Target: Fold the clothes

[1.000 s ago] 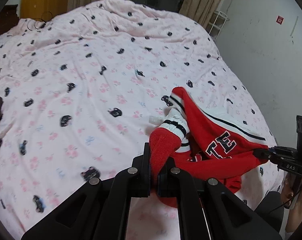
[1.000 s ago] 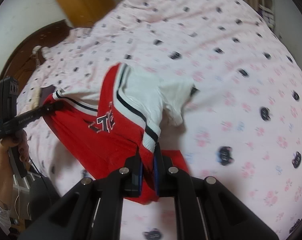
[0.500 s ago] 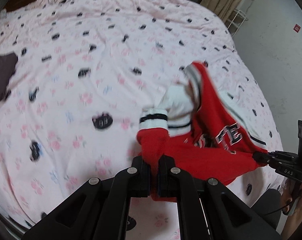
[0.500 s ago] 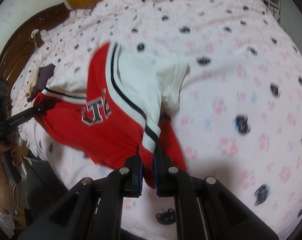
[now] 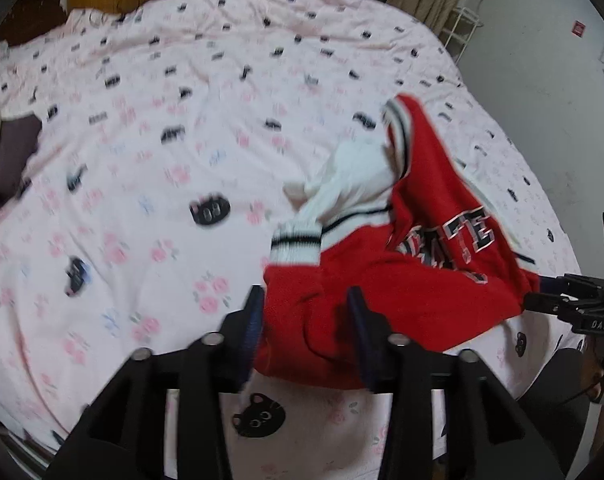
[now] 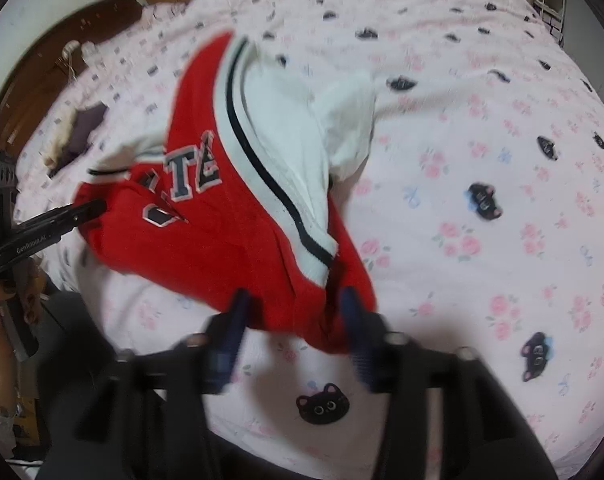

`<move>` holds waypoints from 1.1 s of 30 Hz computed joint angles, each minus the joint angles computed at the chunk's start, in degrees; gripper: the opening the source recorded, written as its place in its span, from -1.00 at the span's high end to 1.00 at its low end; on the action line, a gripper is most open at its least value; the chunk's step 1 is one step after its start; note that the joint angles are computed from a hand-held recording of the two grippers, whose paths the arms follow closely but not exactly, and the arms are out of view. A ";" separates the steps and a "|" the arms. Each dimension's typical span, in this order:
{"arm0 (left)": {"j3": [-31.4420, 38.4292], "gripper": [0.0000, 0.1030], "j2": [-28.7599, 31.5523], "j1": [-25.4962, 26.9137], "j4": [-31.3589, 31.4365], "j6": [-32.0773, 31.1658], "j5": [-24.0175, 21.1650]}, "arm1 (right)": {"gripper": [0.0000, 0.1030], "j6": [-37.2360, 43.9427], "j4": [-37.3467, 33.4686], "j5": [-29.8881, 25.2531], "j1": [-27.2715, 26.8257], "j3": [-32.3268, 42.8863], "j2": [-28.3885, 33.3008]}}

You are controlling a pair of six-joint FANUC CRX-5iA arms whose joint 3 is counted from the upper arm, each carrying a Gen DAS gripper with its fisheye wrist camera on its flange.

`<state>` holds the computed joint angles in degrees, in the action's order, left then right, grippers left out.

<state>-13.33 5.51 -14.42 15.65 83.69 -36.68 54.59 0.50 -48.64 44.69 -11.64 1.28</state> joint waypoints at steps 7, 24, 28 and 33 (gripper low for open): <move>2.22 -0.38 1.10 2.52 7.88 -9.84 1.98 | -0.11 2.60 -0.99 1.51 -4.15 1.45 -2.30; 19.39 -0.36 23.14 1.39 15.06 -8.48 -9.72 | -0.01 11.43 -12.98 -3.70 -15.13 25.81 21.11; 19.95 0.26 23.41 0.92 14.20 -8.66 -9.32 | 0.70 13.99 -16.59 -7.41 -16.33 30.70 25.72; 20.29 0.78 22.41 0.23 12.14 -9.57 -8.62 | 0.88 14.44 -15.07 -6.93 -15.34 30.34 25.74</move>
